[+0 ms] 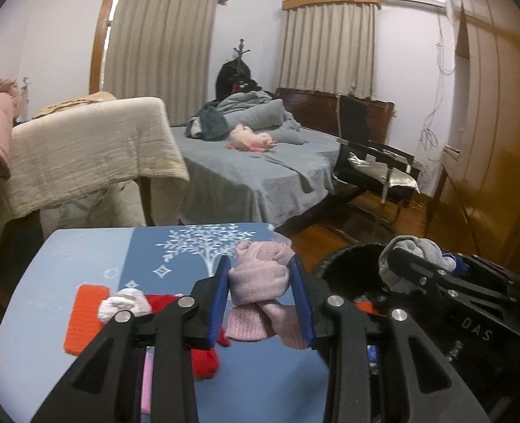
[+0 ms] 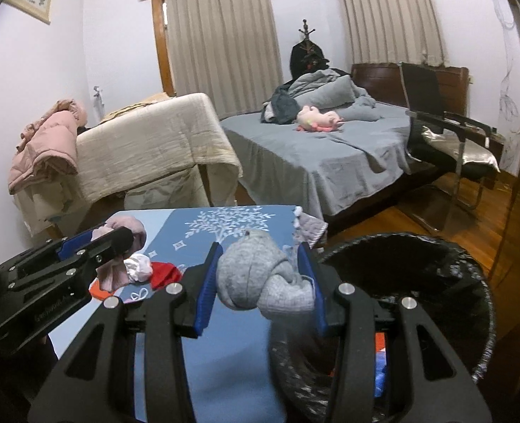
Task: Collect trash
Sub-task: 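Carry the pink cloth and grey sock over the bin and open both tools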
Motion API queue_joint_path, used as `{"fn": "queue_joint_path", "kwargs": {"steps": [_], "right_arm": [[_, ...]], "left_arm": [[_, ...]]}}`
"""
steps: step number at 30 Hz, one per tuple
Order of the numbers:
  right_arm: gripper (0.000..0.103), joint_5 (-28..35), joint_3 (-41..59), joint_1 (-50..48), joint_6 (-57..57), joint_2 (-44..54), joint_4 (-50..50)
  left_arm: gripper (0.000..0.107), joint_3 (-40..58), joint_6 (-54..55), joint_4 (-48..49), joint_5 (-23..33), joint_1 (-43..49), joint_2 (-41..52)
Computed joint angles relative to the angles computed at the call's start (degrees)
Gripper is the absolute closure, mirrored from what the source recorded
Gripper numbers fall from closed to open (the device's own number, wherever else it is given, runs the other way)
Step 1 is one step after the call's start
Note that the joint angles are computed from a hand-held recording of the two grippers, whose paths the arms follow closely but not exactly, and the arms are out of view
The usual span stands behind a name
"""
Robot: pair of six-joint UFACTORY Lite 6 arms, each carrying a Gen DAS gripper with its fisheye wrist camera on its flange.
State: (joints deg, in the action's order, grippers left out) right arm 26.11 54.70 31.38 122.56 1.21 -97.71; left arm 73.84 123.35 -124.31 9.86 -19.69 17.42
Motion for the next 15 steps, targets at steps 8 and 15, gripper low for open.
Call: {"fn": "queue_joint_path", "kwargs": {"steps": [8, 15], "right_arm": [[0.061, 1.5, -8.1, -1.9, -1.3, -9.3, 1.2], [0.061, 1.0, -14.0, -6.0, -2.7, -16.2, 1.9]], "left_arm": [[0.073, -0.4, 8.2, -8.4, -1.7, -6.0, -1.0], [0.073, 1.0, 18.6, -19.0, -2.8, -11.0, -0.2]]}}
